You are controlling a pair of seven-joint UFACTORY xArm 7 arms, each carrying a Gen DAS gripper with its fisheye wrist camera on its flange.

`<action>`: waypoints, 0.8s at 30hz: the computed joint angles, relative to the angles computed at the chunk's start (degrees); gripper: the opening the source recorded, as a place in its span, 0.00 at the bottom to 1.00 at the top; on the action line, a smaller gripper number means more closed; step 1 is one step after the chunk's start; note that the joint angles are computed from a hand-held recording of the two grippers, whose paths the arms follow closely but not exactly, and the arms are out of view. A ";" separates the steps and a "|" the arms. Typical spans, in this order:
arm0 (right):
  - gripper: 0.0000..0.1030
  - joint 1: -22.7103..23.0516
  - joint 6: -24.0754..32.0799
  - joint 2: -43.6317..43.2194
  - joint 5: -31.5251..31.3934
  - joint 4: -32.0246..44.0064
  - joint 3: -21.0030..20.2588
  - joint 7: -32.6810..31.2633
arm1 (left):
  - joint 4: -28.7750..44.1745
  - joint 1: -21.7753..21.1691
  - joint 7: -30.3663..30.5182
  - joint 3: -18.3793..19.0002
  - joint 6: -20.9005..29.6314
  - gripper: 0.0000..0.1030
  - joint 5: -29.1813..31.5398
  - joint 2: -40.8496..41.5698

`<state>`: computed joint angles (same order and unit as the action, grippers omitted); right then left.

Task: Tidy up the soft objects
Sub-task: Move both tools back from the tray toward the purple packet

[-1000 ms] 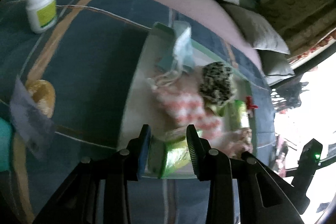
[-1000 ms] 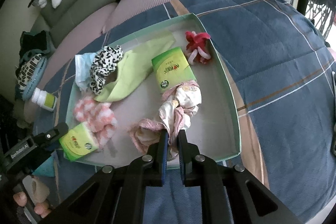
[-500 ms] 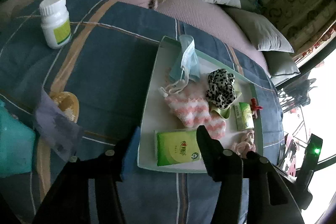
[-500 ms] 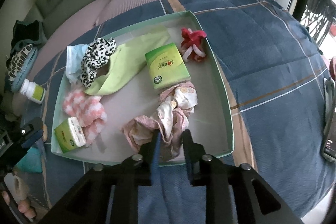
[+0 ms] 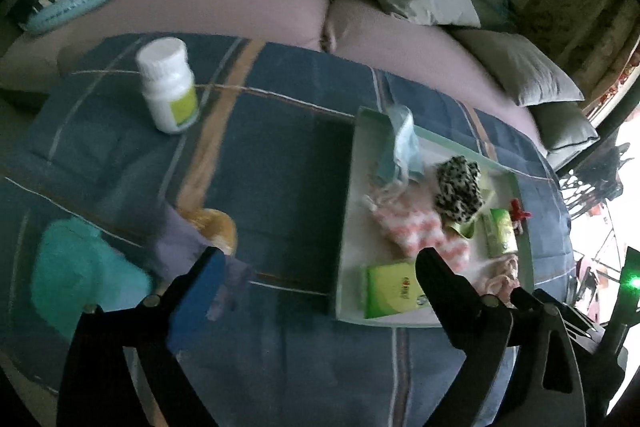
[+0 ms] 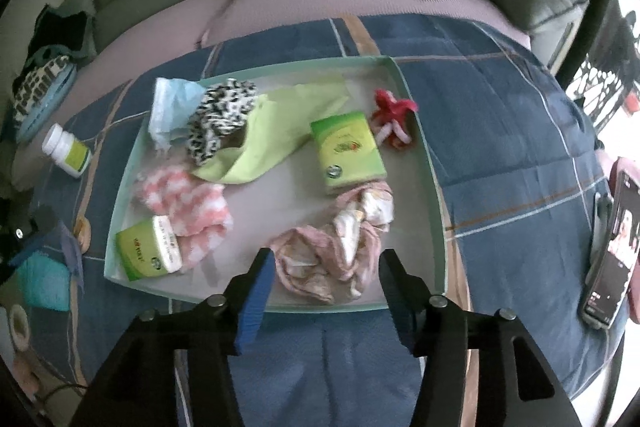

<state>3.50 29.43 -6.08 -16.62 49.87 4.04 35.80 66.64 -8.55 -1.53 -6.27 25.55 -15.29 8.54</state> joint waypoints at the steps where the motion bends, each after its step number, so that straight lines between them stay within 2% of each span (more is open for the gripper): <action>1: 0.63 0.19 0.18 0.13 -0.62 0.36 0.35 0.26 | -0.13 -0.01 -0.74 0.44 -0.01 0.94 0.94 -0.36; 3: 0.70 0.51 0.38 0.42 -1.08 0.82 0.57 0.21 | -0.69 -0.01 -2.66 1.27 -0.21 0.97 3.02 -1.17; 12: 0.72 2.86 1.35 1.80 -1.01 3.11 1.38 0.01 | -1.80 2.07 -5.77 3.05 -0.53 0.98 7.02 -4.20; 16: 0.72 4.27 1.45 2.85 -0.88 5.07 1.91 -0.92 | -1.28 3.70 -3.62 3.65 1.87 0.98 4.98 -5.04; 24: 0.72 8.00 0.60 7.30 0.45 10.77 2.74 -3.05 | 0.82 6.94 -3.10 5.71 6.56 0.98 6.05 -5.03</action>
